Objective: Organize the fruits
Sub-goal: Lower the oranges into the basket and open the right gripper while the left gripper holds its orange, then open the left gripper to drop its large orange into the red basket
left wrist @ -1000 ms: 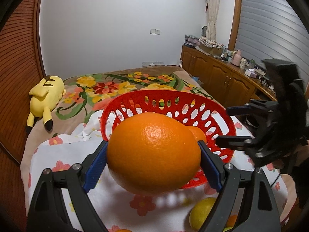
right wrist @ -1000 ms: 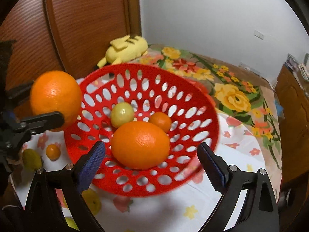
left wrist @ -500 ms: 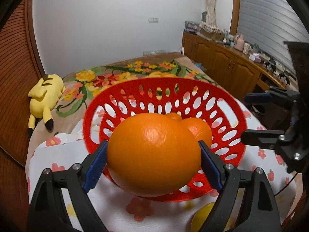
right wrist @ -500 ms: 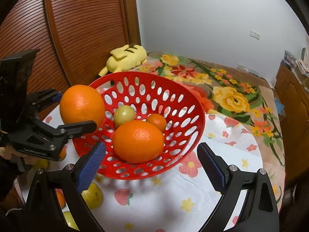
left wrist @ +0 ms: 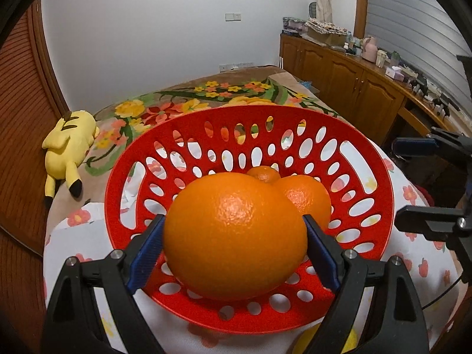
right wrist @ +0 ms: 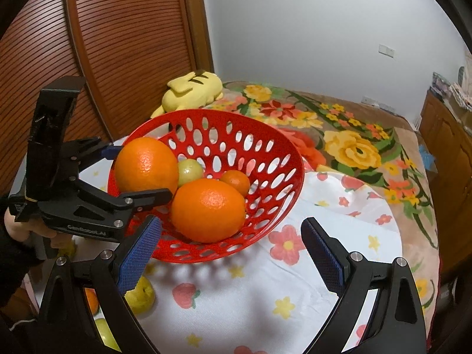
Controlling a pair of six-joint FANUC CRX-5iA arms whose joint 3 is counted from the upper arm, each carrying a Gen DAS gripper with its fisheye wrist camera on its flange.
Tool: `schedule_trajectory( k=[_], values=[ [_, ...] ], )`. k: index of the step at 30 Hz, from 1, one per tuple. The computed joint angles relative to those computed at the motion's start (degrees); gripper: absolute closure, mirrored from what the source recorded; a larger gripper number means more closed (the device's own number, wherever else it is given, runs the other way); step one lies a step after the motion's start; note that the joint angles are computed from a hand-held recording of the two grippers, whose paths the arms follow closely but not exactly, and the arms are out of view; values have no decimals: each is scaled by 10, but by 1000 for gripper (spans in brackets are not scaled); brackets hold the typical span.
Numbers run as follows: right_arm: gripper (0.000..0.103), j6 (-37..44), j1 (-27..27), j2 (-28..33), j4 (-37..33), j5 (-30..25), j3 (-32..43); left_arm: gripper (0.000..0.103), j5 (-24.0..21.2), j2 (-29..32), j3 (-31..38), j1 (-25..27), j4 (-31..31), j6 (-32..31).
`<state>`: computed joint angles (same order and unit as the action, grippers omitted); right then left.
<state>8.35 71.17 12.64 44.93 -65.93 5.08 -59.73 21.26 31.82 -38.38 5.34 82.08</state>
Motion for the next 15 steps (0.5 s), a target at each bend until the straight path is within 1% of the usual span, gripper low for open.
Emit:
schedule_trajectory(
  k=[2, 3, 5, 9, 15],
  values=[
    [6, -2, 1, -2, 1, 1, -3, 14, 1, 0, -1, 0, 3, 5],
    [6, -4, 2, -3, 2, 2, -5, 14, 21, -9, -10, -3, -6, 12],
    [6, -7, 2, -5, 3, 3, -8, 14, 43, -18, -11, -7, -27, 22],
    [6, -12, 5, -5, 5, 1, -7, 13, 48, -26, -12, 1, -12, 18],
    [6, -31, 17, -6, 25, -13, -6, 13, 87, -69, -70, 13, 24, -8]
  ],
)
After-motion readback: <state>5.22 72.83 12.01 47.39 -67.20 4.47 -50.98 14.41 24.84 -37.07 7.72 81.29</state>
